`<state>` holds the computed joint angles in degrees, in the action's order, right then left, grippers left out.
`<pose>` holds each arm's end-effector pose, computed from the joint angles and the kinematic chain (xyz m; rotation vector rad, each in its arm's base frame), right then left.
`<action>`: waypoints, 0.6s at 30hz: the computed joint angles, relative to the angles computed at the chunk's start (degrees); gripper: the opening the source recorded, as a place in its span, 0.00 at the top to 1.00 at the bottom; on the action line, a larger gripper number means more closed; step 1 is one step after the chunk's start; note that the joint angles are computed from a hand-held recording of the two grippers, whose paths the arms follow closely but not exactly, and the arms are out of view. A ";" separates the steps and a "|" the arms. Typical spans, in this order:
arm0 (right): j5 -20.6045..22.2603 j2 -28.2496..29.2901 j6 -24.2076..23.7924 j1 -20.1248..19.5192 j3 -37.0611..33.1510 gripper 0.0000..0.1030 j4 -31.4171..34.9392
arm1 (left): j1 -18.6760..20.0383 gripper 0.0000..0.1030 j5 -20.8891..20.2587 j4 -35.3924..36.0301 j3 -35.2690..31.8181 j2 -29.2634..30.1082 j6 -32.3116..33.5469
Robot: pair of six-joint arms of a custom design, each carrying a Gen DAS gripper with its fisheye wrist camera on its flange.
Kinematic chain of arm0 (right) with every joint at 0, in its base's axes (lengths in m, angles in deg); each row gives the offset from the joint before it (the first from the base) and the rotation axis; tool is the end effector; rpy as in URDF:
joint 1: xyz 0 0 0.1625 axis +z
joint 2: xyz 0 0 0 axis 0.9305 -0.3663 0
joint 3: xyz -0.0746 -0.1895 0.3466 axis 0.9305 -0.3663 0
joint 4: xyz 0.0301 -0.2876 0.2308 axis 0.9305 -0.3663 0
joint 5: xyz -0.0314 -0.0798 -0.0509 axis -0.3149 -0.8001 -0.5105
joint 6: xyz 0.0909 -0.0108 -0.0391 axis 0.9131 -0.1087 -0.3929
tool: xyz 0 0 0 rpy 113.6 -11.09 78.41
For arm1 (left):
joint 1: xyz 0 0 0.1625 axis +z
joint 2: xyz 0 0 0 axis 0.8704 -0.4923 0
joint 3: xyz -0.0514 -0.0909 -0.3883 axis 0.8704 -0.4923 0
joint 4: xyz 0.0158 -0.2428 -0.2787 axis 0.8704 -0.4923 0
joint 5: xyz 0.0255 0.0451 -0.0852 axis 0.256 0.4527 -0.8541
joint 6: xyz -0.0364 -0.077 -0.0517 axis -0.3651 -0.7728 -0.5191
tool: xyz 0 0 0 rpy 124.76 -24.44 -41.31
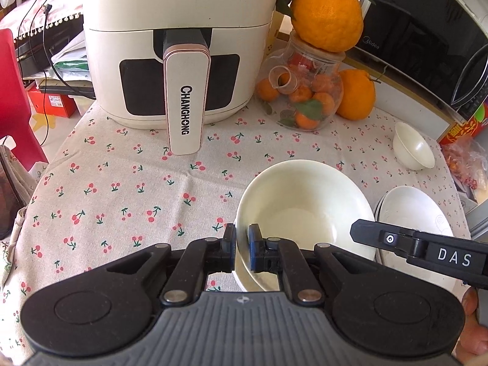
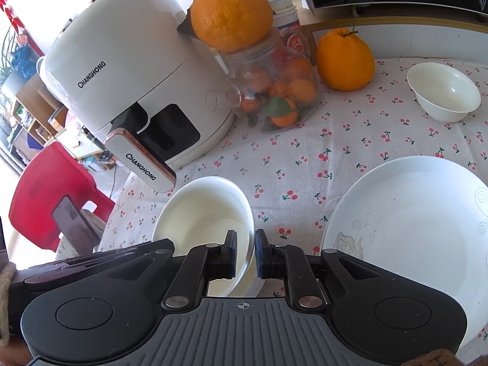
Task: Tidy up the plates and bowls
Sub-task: 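Lift the second bowl with both grippers and lower it into the first bowl, then open both grippers and release the nested bowl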
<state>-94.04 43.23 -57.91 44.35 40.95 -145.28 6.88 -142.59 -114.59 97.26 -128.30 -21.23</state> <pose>0.3747 -0.6782 0.0207 0.0861 -2.6374 0.8957 -0.0884 -0.7031 0.3169 0.4575 2.5090 -0.6565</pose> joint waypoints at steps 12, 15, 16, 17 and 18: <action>-2.37 1.45 -2.57 0.62 -1.68 0.86 2.94 | -0.14 0.92 2.50 0.15 0.50 0.21 2.25; -2.58 1.46 -2.79 0.66 -1.59 0.86 2.78 | -0.13 0.91 2.54 0.53 0.57 0.21 2.42; -2.55 1.42 -2.78 0.64 -1.54 0.86 2.77 | -0.14 0.91 2.52 0.62 0.62 0.18 2.56; -2.61 1.44 -2.84 0.65 -1.60 0.86 2.81 | -0.16 0.91 2.50 0.68 0.69 0.16 2.64; -2.68 1.43 -2.84 0.63 -1.59 0.86 2.80 | -0.16 0.91 2.47 0.78 0.67 0.17 2.69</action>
<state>-96.72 44.66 -60.75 44.98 39.36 -142.48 6.71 -140.13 -113.80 97.93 -128.12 -18.54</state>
